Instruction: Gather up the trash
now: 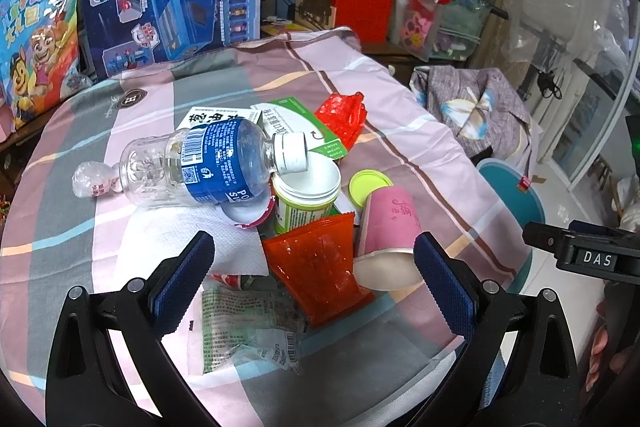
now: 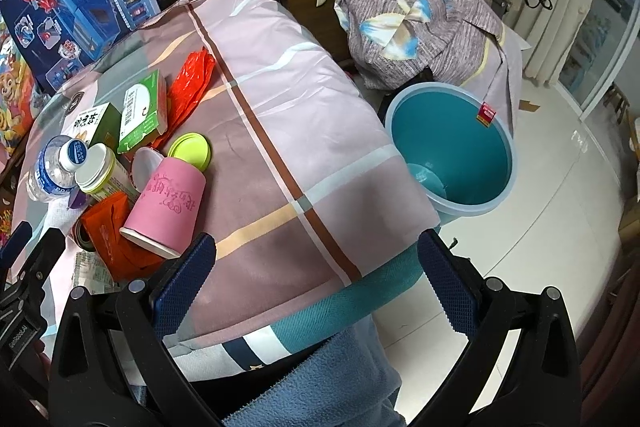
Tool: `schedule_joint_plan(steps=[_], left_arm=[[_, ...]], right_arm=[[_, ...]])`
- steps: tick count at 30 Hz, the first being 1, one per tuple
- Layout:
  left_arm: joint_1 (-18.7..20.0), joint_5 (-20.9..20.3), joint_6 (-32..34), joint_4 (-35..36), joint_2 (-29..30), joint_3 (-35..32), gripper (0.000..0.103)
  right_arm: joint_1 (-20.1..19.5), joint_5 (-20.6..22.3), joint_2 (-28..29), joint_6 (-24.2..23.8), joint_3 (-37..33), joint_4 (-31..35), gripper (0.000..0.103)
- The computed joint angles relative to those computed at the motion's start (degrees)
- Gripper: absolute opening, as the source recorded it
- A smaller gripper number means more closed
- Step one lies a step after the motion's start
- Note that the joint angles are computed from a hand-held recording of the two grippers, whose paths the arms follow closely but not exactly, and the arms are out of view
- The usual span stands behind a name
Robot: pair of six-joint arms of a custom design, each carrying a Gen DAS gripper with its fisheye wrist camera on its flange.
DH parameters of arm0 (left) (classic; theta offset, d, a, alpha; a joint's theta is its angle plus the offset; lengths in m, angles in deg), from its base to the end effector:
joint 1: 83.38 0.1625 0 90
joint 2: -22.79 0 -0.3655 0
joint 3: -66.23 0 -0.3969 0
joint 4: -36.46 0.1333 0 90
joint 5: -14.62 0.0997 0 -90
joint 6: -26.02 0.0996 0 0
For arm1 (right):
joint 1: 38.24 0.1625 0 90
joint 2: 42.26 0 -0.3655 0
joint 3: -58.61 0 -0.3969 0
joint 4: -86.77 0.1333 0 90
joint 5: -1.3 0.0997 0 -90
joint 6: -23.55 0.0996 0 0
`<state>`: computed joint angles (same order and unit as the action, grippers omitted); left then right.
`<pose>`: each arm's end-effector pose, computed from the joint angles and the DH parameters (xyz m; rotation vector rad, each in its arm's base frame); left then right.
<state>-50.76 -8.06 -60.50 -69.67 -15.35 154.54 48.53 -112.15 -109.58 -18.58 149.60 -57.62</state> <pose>-0.3863 -0.5146 -0.0042 -0.1095 2.0559 -1.0859 0.0576 -0.6411 0.3128 0.7066 -2.4341 0.4389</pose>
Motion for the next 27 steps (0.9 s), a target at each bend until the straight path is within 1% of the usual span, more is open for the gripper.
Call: schedule_joint_plan(steps=[4, 9, 13, 17, 20, 21, 22, 25, 27], left_arm=[[0.1, 0.0, 0.7, -1.1, -0.1, 0.6, 0.099], [0.3, 1.0, 4.0, -4.2, -1.7, 3.1, 0.099], [0.9, 0.5, 10.7, -8.8, -5.6, 7.4, 0.099], [1.9, -0.5, 15.8, -11.2, -11.2, 12.2, 0.099], [2.5, 0.5, 16.5, -7.6, -14.1, 13.9, 0.099], [2.7, 0.7, 18.1, -8.2, -15.0, 14.5, 0.099], [2.9, 0.6, 20.9, -10.5, -15.8, 15.5, 0.099], [4.2, -0.8, 33.2, -19.4, -17.7, 17.7, 0.099], [5.2, -1.6, 39.9, -22.4, -17.9, 18.0, 0.099]], right_arm=[[0.3, -0.3, 0.2, 0.1, -0.3, 0.4, 0.097], [0.8, -0.7, 0.7, 1.3, -1.3, 2.8, 0.097], [1.6, -0.5, 1.7, 2.1, -2.8, 4.8, 0.097], [2.7, 0.2, 3.4, 3.8, -5.4, 9.2, 0.097], [3.6, -0.6, 5.1, 4.1, -6.4, 11.4, 0.097], [3.9, -1.0, 5.5, 4.0, -6.5, 11.9, 0.097], [4.1, -1.4, 5.9, 3.9, -6.4, 12.0, 0.097], [5.0, -3.0, 7.3, 3.7, -6.3, 12.3, 0.097], [5.4, -3.5, 8.0, 4.1, -6.4, 12.7, 0.097]])
